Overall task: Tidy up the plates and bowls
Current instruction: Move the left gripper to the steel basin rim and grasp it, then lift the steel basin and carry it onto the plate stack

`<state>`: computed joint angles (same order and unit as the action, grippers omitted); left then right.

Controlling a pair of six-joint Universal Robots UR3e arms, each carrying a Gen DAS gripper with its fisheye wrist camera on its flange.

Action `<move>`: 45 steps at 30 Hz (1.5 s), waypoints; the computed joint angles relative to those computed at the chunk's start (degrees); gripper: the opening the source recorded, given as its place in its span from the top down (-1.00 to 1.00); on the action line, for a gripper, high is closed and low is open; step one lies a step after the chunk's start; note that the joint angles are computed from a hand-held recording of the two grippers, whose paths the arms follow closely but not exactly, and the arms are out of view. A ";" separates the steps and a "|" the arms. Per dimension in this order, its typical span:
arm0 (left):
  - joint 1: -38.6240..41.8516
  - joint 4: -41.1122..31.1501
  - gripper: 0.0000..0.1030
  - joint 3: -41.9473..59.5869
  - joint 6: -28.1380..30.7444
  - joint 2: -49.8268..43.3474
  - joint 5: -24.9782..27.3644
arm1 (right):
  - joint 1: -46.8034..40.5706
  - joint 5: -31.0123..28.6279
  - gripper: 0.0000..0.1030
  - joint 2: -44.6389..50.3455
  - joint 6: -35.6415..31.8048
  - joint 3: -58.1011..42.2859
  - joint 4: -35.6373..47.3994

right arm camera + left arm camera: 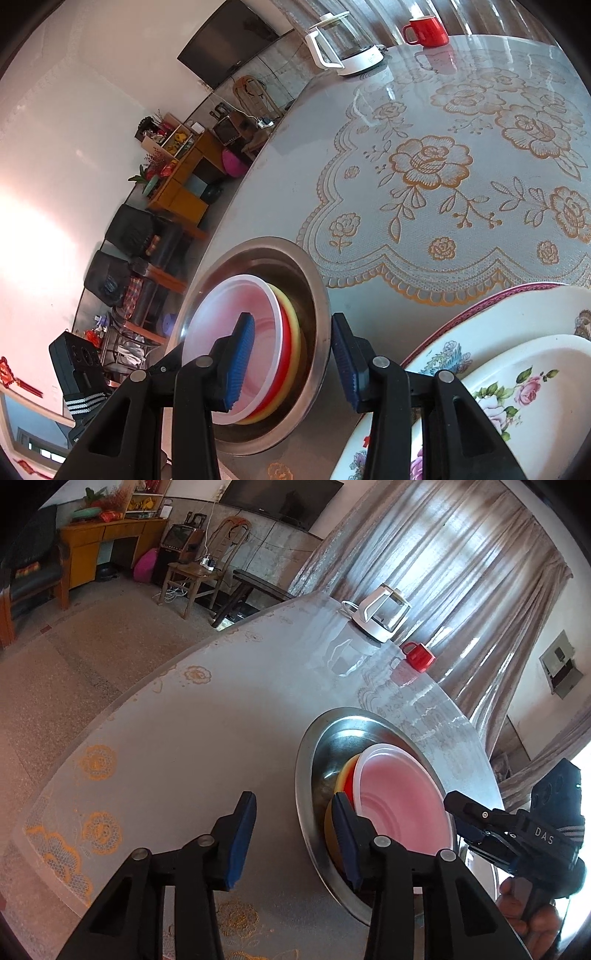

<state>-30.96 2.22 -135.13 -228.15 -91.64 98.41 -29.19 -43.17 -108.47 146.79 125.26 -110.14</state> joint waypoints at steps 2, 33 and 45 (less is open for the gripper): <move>0.24 0.59 0.21 0.19 0.72 -0.45 -0.34 | 0.98 -0.39 0.16 1.00 0.92 -0.19 -1.27; -4.25 2.45 0.34 1.21 3.21 -1.99 2.47 | 4.32 -3.25 0.16 0.90 2.66 3.13 -8.80; -7.21 2.96 0.20 1.56 2.75 -3.32 5.90 | 4.56 -4.02 0.26 -0.68 1.23 3.58 -7.89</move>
